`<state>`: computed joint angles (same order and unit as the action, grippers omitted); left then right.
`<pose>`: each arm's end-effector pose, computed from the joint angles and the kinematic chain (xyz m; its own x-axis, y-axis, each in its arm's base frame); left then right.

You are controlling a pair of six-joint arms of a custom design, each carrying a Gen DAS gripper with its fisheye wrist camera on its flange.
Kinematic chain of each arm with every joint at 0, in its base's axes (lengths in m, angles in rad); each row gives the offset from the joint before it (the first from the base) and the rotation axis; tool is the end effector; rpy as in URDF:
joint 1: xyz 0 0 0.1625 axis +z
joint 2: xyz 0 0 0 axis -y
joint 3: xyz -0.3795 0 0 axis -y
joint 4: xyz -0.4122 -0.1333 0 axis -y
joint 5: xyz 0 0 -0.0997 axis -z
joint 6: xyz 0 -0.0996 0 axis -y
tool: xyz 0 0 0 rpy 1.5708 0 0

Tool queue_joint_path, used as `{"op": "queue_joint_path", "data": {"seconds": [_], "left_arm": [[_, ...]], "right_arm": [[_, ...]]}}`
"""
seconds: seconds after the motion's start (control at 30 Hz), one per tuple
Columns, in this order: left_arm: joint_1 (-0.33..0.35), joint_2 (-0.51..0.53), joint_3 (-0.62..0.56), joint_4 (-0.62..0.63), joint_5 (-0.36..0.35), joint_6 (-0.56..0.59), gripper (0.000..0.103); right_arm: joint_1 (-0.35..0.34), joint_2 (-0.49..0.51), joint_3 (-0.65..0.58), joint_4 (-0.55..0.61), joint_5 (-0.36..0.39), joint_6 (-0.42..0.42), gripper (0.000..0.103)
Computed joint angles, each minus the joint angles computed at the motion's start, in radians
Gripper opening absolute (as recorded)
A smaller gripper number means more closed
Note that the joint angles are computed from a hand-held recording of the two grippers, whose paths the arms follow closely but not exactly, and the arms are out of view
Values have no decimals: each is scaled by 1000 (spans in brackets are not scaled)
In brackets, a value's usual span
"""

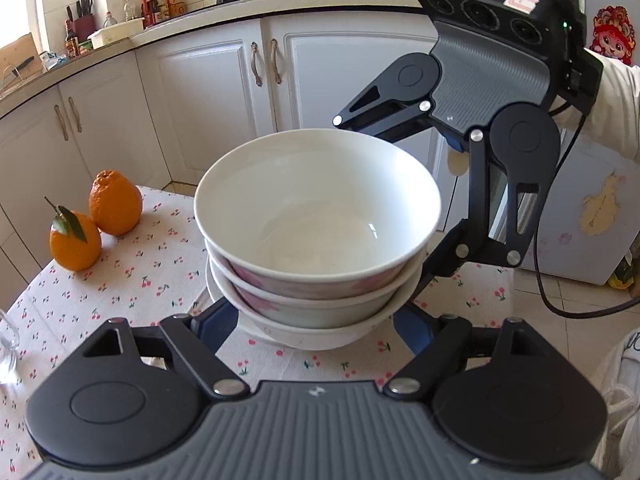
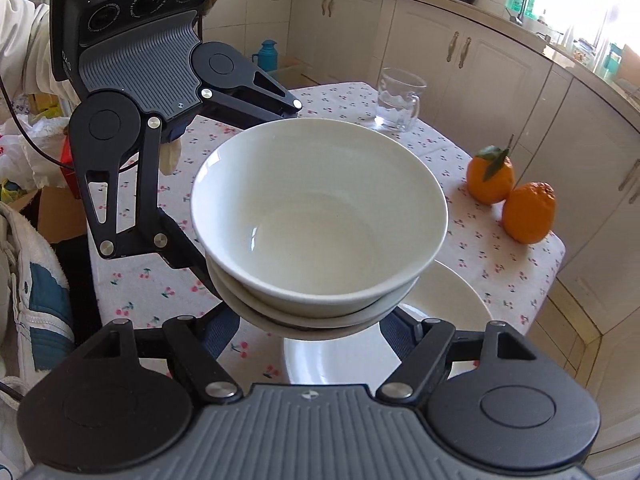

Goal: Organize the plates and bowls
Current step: 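Lift the bowl stack with both tools and lower it onto the plate stack, then open both tools and withdraw them from the stacked dishes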

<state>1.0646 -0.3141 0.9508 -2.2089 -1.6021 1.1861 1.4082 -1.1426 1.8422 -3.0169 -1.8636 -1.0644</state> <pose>-0.2702 -0.7560 -0.0647 0.1214 0.9926 0.0104 0.9922 -0.1210 -0.0295 0.0043 -0.6198 0.2400 -0.5468 -0.4645 0.6966 -0.7409 0.6560 -0.1441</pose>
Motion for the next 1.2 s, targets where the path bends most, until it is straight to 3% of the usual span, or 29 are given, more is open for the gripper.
{"op": "queue_joint_path", "data": {"seconds": [0.27,0.53,0.77,0.93,1.03,1.13,1.2], "left_arm": [[-7,123,-147,58,1,-12,84],[-4,175,-224,101,6,-62,84],[-6,161,-184,55,12,-6,84],[0,181,-226,95,7,-32,85],[1,149,-158,20,5,-8,87],[-2,103,-62,-80,14,5,96],[-1,64,9,-151,18,-14,97]], "right_arm": [[-64,-3,-34,10,-7,4,80],[-97,7,-46,10,11,33,80],[-99,7,-35,-14,11,38,79],[-95,10,-31,-31,6,32,79],[-88,20,-25,-65,-11,21,79],[-84,17,-17,-65,-9,50,88],[-76,23,-4,-101,-31,67,92]]}}
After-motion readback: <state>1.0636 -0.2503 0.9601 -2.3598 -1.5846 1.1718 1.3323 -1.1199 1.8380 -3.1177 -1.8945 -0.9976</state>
